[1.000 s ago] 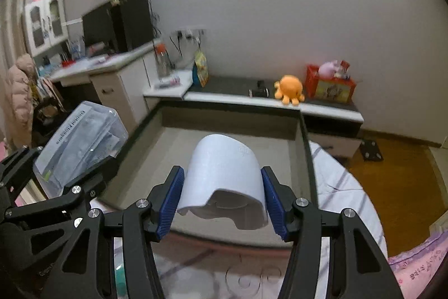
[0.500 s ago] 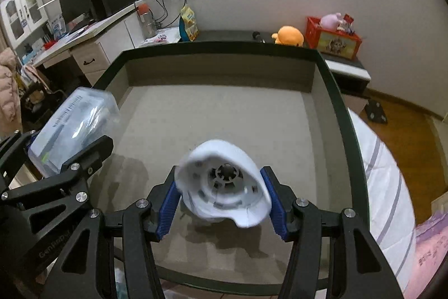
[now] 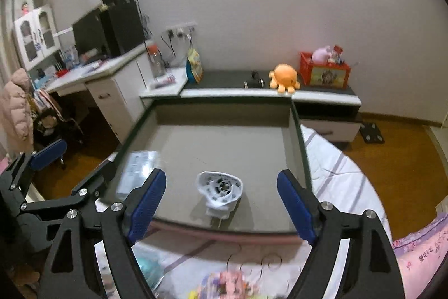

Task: Organize rigid objects
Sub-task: 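Open both tools to drop the floss box and white object into the box, then move both tools back toward the objects on the bed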

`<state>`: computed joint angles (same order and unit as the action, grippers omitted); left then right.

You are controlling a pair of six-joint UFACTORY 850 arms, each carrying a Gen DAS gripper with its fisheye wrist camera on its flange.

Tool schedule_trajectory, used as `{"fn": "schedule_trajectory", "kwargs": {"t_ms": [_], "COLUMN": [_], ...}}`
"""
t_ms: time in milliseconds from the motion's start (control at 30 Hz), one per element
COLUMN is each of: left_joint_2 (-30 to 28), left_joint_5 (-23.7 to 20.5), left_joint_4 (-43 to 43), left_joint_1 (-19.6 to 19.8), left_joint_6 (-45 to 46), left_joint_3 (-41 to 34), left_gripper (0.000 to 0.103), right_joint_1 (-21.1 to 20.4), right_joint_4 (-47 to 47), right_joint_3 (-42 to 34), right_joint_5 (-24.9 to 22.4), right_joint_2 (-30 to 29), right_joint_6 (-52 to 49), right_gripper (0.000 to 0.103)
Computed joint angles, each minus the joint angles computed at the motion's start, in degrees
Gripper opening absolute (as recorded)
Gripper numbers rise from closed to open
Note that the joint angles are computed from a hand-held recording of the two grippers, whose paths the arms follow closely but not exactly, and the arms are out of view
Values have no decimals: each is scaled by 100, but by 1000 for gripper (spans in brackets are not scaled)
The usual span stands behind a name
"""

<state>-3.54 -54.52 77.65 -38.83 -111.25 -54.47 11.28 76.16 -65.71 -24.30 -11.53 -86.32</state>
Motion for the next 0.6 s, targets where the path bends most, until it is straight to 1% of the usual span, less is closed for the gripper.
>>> {"fn": "schedule_trajectory", "kwargs": {"t_ms": [33, 100, 200, 267, 300, 333, 400, 433, 467, 500, 533, 600], "left_joint_2": [137, 365, 637, 744, 778, 789, 712, 683, 655, 628, 586, 493], "left_joint_5": [-202, -676, -1331, -1681, -1850, -1960, -2361, -2523, -2629, -2692, -2769, -2932], "left_joint_4": [79, 226, 321, 350, 390, 369, 342, 306, 273, 245, 176, 66], "left_joint_1": [-169, -552, -1174, -1494, -1720, -1873, -2215, -2341, -2484, -2594, -2718, -2932], "left_joint_6": [-155, -493, -904, -1113, -1238, -1281, -1419, -1483, -1551, -1584, -1657, -1795], "left_joint_3": [121, 342, 623, 755, 835, 876, 912, 920, 938, 942, 946, 949], "left_gripper": [103, 103, 103, 103, 103, 103, 103, 103, 103, 103, 103, 103], "right_joint_1": [-49, -190, -399, -557, -646, -742, -861, -921, -974, -1025, -1098, -1231], "right_joint_4": [359, 1051, 1864, 2296, 2535, 2820, 3336, 3715, 4083, 4225, 4525, 4725], "right_joint_3": [229, 675, 1213, 1615, 1828, 2083, 2502, 2764, 3011, 3143, 3371, 3645], "right_joint_5": [-31, -199, -420, -639, -757, -900, -1021, -1095, -1162, -1201, -1367, -1593], "right_joint_2": [226, 650, 1132, 1500, 1685, 1891, 2247, 2460, 2665, 2801, 2984, 3206], "right_joint_6": [-407, -1206, -2130, -2597, -2855, -3209, -3838, -4291, -4692, -4855, -5165, -5381], "right_gripper": [85, 86, 86, 87, 87, 87, 90, 92, 101, 103, 103, 103]}}
